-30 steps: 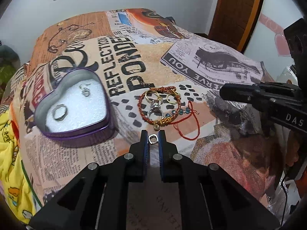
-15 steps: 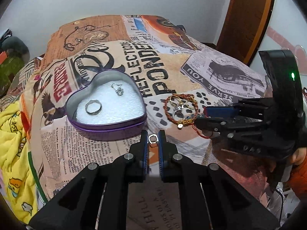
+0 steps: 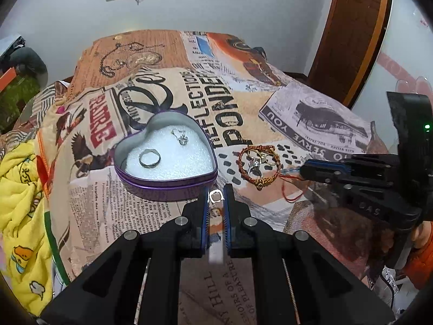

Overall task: Organize jewelry
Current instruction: 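Drop the charm into the tin with left gripper while right carries the red bracelet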

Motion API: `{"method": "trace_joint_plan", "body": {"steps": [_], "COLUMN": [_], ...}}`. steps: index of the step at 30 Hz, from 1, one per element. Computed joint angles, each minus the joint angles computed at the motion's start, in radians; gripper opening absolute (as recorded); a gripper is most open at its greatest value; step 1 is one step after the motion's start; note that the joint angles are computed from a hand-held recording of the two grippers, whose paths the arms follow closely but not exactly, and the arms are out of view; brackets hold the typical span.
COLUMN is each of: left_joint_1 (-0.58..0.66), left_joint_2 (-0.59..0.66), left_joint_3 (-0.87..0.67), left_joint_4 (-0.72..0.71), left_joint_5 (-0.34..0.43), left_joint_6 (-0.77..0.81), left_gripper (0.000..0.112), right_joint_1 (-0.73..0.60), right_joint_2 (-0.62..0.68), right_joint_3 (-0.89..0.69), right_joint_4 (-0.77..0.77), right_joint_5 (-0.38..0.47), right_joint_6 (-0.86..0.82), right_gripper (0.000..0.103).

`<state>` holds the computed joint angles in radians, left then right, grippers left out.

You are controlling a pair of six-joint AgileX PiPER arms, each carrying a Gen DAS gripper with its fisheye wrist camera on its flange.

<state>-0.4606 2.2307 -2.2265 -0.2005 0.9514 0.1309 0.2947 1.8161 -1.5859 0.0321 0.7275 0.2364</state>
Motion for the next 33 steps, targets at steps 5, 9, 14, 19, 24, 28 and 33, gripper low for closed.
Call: {"method": "trace_joint_plan", "body": {"steps": [5, 9, 14, 19, 24, 28, 33], "left_joint_1": [0.007, 0.013, 0.026, 0.043, 0.062, 0.079, 0.094], "left_joint_2": [-0.048, -0.09, -0.124, -0.138, -0.145, -0.135, -0.11], "left_joint_3": [0.049, 0.086, 0.1, 0.098, 0.096, 0.081, 0.054], "left_joint_4": [-0.003, -0.002, -0.001, 0.003, 0.004, -0.001, -0.004], "left_joint_5": [-0.029, -0.057, -0.079, -0.093, -0.104, -0.105, -0.1], "left_joint_6": [-0.001, 0.006, 0.012, 0.01, 0.009, 0.021, 0.032], "left_gripper": [0.009, 0.009, 0.009, 0.009, 0.009, 0.009, 0.009], "right_joint_1": [0.013, 0.031, 0.053, 0.074, 0.082, 0.089, 0.094], "right_joint_2": [-0.042, -0.06, -0.044, -0.017, 0.026, 0.068, 0.134], "right_joint_3": [-0.004, -0.029, -0.096, -0.165, -0.242, -0.31, -0.403], "right_joint_4": [-0.048, -0.082, -0.095, -0.099, -0.064, -0.032, 0.002], "right_joint_5": [-0.001, -0.005, -0.008, -0.016, -0.033, -0.032, -0.015], "right_joint_6": [0.047, 0.082, 0.091, 0.085, 0.065, 0.048, 0.028], "right_gripper": [0.006, 0.006, 0.007, 0.006, 0.006, 0.007, 0.007]}}
